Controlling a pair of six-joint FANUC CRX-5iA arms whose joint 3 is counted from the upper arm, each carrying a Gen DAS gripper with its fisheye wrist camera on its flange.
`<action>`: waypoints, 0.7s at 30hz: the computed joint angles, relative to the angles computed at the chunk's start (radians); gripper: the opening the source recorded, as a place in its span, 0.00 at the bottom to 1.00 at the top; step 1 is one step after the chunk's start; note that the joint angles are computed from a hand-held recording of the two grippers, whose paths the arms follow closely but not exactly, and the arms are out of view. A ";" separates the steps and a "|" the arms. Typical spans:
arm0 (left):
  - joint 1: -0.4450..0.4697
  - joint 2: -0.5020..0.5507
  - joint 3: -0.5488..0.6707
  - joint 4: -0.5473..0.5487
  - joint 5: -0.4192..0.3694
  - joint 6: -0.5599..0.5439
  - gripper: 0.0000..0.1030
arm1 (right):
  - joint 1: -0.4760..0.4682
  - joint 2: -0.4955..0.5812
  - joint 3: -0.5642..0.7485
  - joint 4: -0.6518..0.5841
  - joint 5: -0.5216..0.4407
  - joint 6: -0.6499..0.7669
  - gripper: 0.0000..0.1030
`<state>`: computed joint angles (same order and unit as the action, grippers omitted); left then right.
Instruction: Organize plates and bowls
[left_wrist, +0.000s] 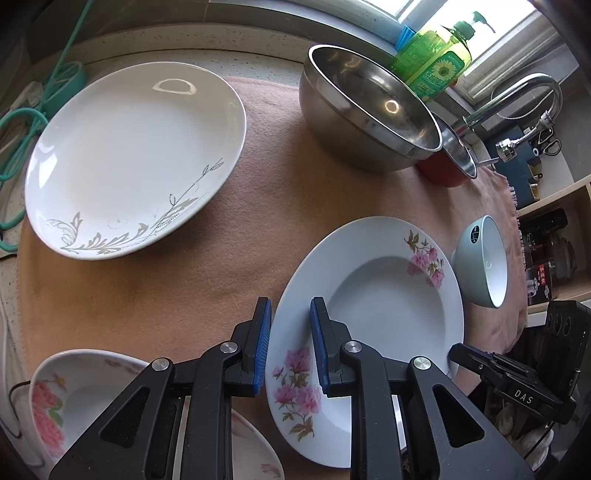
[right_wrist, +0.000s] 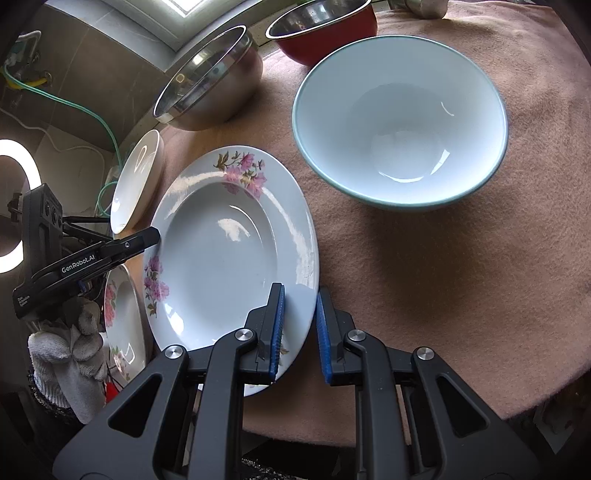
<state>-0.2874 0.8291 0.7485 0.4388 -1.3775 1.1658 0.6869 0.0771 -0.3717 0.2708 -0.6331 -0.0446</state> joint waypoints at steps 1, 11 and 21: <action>0.000 -0.006 -0.010 0.000 0.003 -0.002 0.19 | 0.001 0.001 0.001 -0.001 -0.001 0.001 0.17; -0.007 -0.068 -0.113 -0.001 0.038 -0.022 0.19 | -0.004 0.020 0.021 -0.020 -0.007 0.020 0.17; -0.006 -0.109 -0.182 0.002 0.056 -0.042 0.19 | -0.009 0.047 0.045 -0.036 -0.006 0.038 0.17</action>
